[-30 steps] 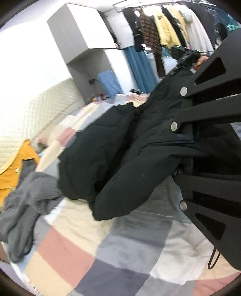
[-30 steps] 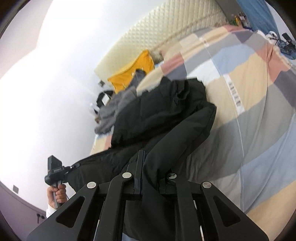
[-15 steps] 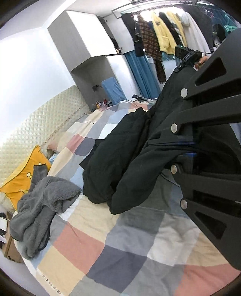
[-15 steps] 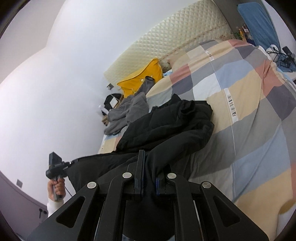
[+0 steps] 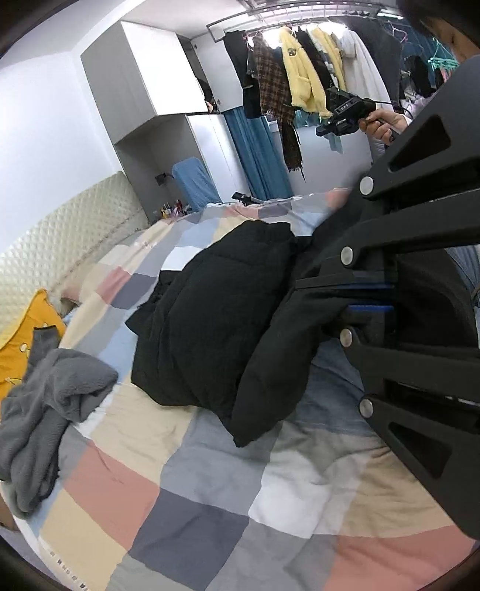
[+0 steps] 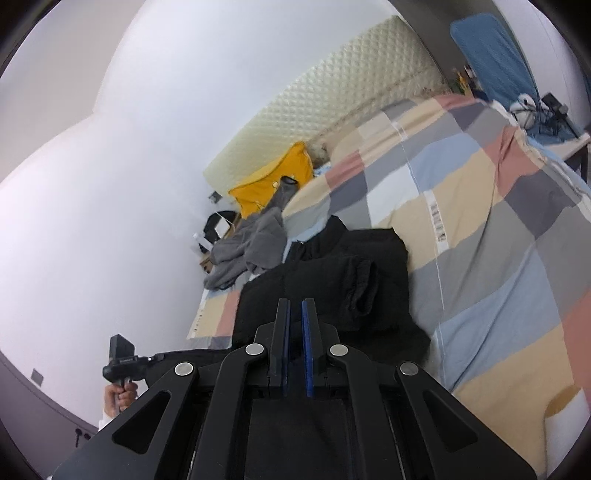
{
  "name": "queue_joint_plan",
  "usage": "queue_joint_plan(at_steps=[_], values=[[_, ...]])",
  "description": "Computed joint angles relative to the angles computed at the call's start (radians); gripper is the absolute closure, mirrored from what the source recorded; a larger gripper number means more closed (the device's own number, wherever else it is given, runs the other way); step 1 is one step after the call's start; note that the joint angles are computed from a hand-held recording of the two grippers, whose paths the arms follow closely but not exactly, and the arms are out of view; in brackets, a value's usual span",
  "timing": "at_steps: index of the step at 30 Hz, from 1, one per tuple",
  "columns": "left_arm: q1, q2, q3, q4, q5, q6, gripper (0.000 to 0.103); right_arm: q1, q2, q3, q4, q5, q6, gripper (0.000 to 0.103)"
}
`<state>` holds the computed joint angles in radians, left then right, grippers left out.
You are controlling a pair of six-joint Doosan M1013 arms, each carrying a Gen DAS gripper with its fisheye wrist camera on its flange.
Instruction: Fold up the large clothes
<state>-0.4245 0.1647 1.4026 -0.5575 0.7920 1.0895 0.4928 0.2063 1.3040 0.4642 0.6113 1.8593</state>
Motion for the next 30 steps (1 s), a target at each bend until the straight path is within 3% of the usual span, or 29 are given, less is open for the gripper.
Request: queue_joint_plan(at_steps=[8, 9, 10, 11, 17, 30], values=[[-0.002, 0.015, -0.012, 0.038, 0.089, -0.029, 0.099, -0.018, 0.056, -0.007, -0.051, 0.249, 0.101, 0.092], [-0.001, 0.013, -0.008, 0.04, 0.091, -0.032, 0.099, -0.021, 0.063, -0.005, -0.048, 0.286, 0.101, 0.089], [0.0, 0.01, -0.003, 0.04, 0.094, -0.036, 0.099, -0.025, 0.07, -0.004, -0.035, 0.311, 0.093, 0.074], [0.0, 0.007, 0.003, 0.047, 0.097, -0.047, 0.099, -0.029, 0.077, -0.002, -0.018, 0.335, 0.08, 0.066], [-0.005, -0.008, 0.032, 0.068, 0.111, -0.109, 0.099, -0.027, 0.114, -0.02, 0.019, 0.522, 0.065, 0.061], [-0.012, 0.001, 0.022, 0.083, 0.126, -0.153, 0.099, 0.009, 0.09, -0.074, 0.024, 0.619, 0.084, 0.054]])
